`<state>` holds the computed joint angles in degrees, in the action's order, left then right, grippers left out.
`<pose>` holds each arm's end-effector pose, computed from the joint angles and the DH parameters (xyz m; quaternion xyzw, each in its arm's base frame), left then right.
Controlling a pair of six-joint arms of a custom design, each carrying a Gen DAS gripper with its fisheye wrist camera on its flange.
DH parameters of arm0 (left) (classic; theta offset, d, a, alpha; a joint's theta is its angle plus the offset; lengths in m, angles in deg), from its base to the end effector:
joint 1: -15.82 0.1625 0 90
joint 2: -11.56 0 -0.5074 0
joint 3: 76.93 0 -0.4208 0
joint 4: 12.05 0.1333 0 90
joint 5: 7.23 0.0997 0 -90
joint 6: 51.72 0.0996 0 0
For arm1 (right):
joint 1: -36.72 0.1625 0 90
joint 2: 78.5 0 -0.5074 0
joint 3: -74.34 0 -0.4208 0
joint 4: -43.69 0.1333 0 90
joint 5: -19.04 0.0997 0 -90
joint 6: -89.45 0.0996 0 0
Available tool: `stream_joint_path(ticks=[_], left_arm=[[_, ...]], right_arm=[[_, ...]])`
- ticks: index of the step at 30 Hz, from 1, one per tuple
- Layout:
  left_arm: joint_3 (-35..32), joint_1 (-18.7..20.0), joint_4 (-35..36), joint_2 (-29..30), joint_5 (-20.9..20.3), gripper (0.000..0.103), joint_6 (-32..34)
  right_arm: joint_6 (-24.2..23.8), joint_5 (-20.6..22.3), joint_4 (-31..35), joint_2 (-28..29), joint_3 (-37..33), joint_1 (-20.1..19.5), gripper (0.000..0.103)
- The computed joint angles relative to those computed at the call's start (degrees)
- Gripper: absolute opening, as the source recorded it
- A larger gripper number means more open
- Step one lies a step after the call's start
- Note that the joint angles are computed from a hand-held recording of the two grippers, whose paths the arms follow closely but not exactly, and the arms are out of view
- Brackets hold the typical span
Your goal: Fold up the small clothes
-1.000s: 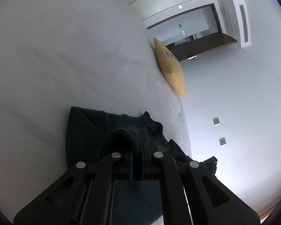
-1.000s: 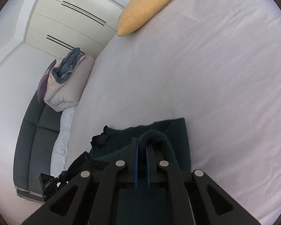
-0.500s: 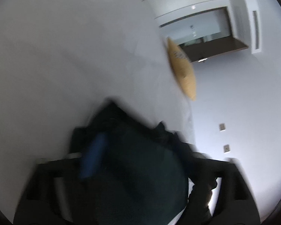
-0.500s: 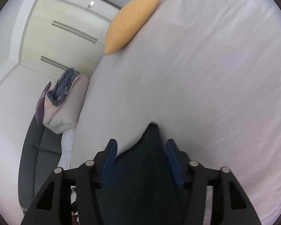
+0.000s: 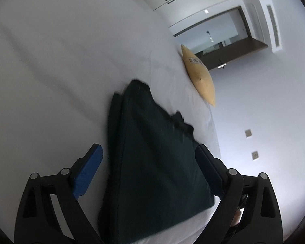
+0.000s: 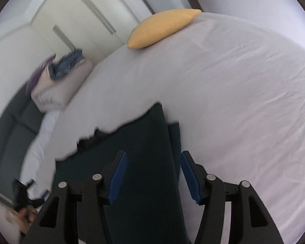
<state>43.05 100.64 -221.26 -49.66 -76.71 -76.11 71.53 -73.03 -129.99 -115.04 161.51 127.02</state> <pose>0.1140 -0.6056 0.2882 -0.2303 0.8234 -0.5182 0.0224 0.1340 -0.8118 0.1102 0.1467 -0.9473 0.2784 0.0607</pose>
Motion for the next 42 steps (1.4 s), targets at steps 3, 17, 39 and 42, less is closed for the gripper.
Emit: stream_joint_path(ticks=[3,17,39,42], left_arm=[[1.8,-2.37,0.7,0.56,3.65,0.093,2.06],[7.92,-4.76,-1.45,1.84,6.81,0.05,6.79],[9.77,-5.11,-1.7,1.74,8.62,0.005,9.91],[9.88,-4.87,-1.39,1.4,7.99,0.004,9.67]], right_arm=[[-2.72,-2.23,-2.87,-1.42,3.67,-0.14,0.059],[-3.42,2.58,-0.22,-6.58,9.66,-3.43,0.059],[-7.72,-0.2,3.59,-5.65,9.36,-2.74,0.007],[-6.46,2.06,4.75,-6.15,9.37,-3.25,0.007]])
